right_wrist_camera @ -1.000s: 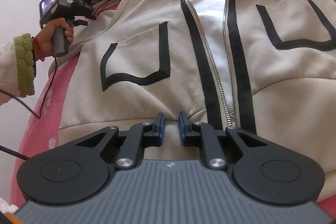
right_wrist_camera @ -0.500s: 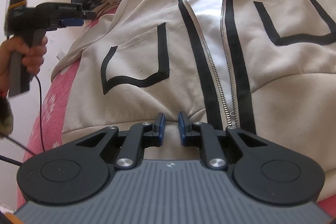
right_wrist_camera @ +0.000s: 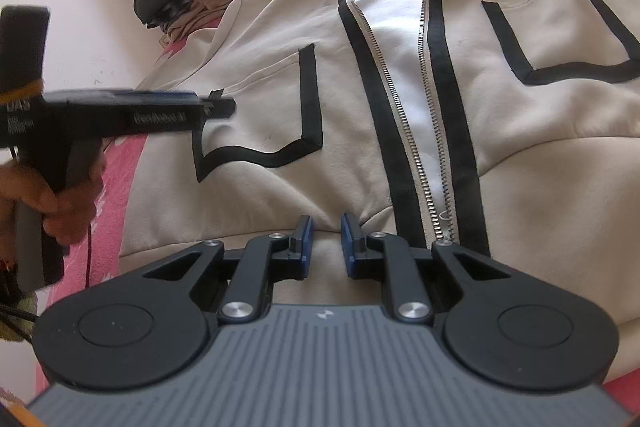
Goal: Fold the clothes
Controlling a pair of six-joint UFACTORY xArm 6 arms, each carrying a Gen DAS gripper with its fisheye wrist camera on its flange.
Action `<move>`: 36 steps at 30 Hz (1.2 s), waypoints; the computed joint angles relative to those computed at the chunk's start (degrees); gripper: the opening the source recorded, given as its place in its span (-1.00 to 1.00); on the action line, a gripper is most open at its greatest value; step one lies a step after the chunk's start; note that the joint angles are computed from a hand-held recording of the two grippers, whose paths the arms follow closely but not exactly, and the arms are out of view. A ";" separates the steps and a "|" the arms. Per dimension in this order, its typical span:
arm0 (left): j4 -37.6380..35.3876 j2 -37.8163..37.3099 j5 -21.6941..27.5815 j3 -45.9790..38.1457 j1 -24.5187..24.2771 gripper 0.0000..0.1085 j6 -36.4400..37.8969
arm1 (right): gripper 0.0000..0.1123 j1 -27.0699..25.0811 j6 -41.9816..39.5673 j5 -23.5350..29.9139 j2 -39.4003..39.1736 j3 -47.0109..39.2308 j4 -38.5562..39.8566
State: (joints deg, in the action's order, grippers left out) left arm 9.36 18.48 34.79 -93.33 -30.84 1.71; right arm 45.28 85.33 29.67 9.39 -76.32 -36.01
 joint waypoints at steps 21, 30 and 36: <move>2.99 -0.76 -2.02 2.67 -0.45 0.03 -1.45 | -0.74 0.00 0.00 0.34 0.55 -0.61 -0.37; 2.78 -0.57 -2.21 2.60 -0.32 0.06 -1.38 | -0.71 0.25 -2.39 1.48 0.82 -1.60 0.78; -0.83 0.03 -2.84 0.52 0.03 0.06 0.96 | -0.47 1.45 -11.04 5.31 -0.37 -4.00 3.62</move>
State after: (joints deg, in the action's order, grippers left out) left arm 8.53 18.51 31.96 -92.81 -30.81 2.67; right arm 46.73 74.29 34.98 9.02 -80.33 -32.38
